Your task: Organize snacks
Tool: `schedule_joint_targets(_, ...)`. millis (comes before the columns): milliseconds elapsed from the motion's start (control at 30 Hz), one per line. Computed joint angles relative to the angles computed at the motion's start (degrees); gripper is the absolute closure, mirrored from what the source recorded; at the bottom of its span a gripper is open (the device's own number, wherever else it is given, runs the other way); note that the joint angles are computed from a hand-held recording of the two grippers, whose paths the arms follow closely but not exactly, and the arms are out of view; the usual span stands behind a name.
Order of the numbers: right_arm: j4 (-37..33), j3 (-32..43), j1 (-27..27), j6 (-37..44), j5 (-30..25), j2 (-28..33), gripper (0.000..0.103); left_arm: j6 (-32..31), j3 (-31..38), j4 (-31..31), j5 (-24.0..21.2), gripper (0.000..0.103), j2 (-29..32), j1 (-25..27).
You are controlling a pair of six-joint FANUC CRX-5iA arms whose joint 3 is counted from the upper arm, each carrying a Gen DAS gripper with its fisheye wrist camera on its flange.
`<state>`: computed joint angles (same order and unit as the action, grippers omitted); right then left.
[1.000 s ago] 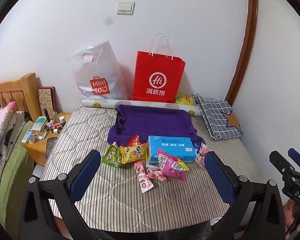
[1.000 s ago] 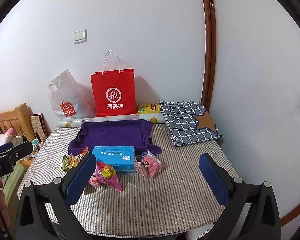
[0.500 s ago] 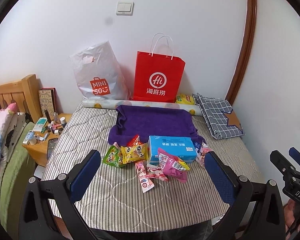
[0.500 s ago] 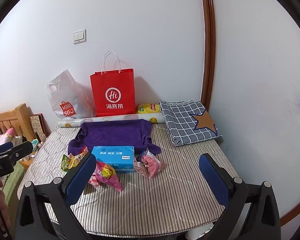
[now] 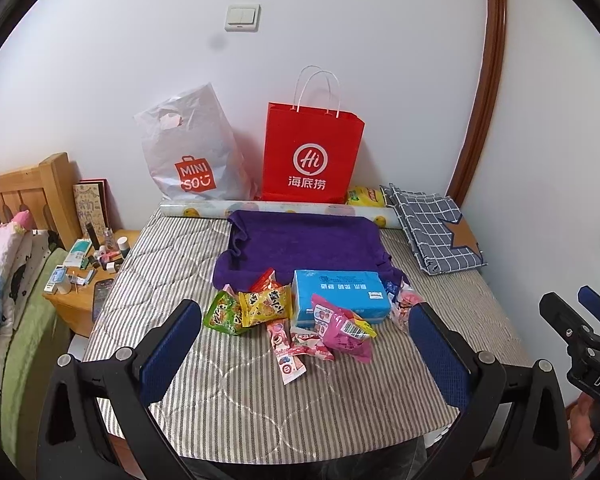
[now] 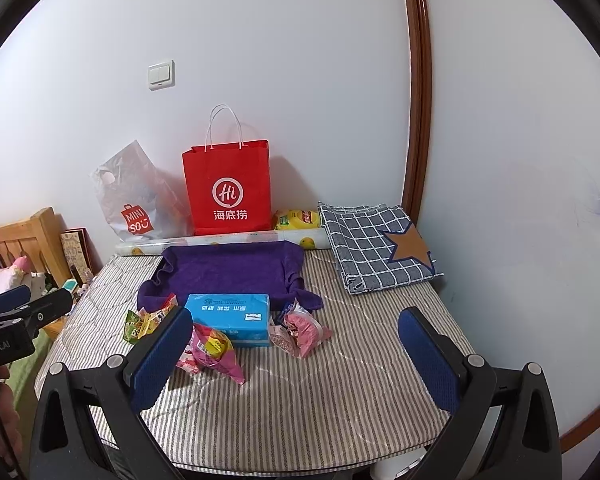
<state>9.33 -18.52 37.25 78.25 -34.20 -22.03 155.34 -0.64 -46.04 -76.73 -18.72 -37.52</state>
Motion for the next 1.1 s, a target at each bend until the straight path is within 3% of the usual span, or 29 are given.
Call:
schedule_joint_targets(133, -3.4, 1.2, -0.7, 2.9, -0.6, 0.2, 0.000, 0.2, 0.0, -0.3, -0.2, 0.001, -0.1, -0.3)
schedule_joint_targets(833, -2.3, 0.2, -0.1, 2.3, -0.3, -0.7, 0.000, 0.0, 0.6, -0.9, -1.4, 0.001, -0.3, -0.8)
schedule_joint_targets(1100, -4.0, 0.2, -0.2, 3.9, -0.5, -1.6, 0.000, 1.0, 1.2, -3.0, -3.1, 0.001, -0.7, -3.3)
